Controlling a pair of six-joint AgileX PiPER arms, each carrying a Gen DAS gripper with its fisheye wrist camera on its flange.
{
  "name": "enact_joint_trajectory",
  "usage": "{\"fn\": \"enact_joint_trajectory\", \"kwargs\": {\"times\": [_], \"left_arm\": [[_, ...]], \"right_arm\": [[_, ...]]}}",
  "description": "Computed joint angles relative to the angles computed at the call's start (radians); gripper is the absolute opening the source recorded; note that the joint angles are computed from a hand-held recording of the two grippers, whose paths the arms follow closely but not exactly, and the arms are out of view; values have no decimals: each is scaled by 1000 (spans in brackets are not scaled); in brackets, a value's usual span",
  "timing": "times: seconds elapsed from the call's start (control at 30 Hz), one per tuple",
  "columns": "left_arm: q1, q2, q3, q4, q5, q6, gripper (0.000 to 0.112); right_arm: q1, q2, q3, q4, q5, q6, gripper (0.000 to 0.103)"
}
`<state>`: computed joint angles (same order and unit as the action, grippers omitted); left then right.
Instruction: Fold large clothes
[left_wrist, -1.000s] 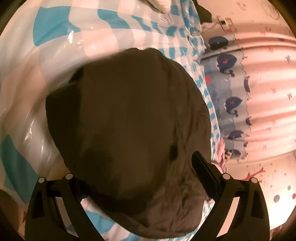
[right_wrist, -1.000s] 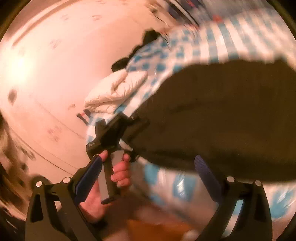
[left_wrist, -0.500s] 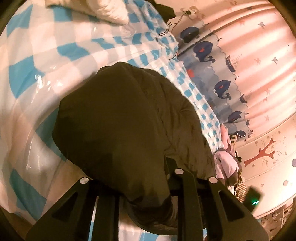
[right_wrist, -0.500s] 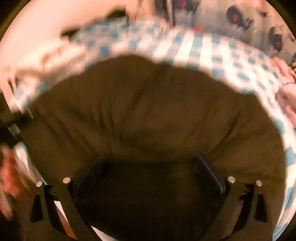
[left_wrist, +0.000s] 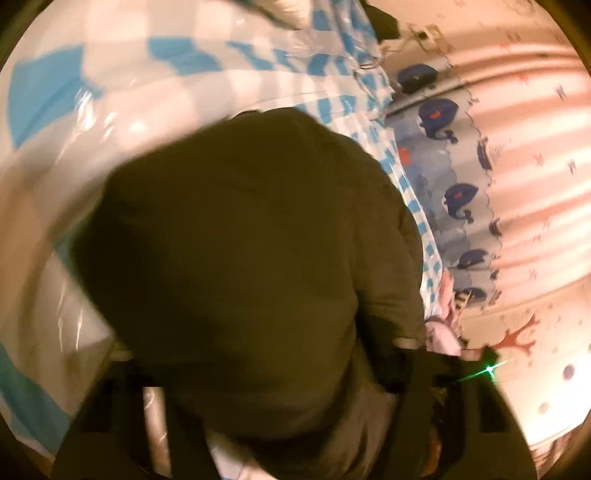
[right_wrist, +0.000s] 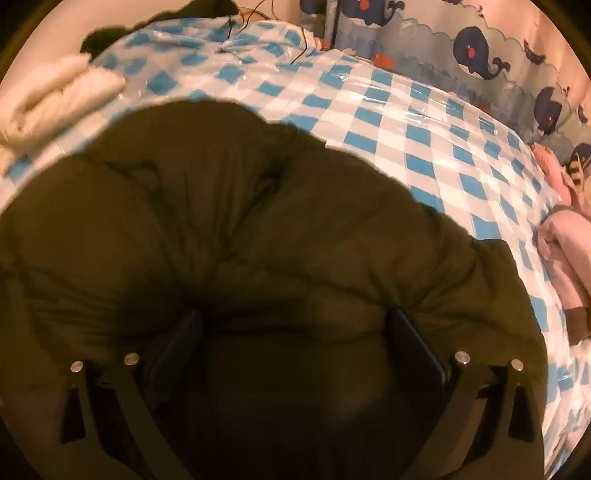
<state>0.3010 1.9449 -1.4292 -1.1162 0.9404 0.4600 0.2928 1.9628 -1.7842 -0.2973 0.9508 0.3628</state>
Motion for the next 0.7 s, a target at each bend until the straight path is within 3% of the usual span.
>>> {"fn": "enact_joint_trajectory", "kwargs": {"times": [0.1,0.2,0.3,0.37,0.47,0.6,0.7], "left_arm": [[-3,-25,19,-5,-13,46,23],[-22,-66,43,5,-53,69,18],[-50,-132,58,17,-85,100,15],[-71,-168,46,41,-96,113,15],[-125,-230,14,95,-111,128,15],[-229,-289,-35,181,-139,108,15],[-343,-318,-93,297,-168,57,15]], "right_arm": [[15,-133,146,-44,-112,66,97],[31,-103,155,-40,-71,43,97],[27,-66,194,-57,-125,58,97],[20,-42,157,-33,-91,41,97],[27,-60,193,-53,-108,63,97],[14,-107,308,-70,-237,111,97],[-21,-141,373,-2,-325,76,97]]}}
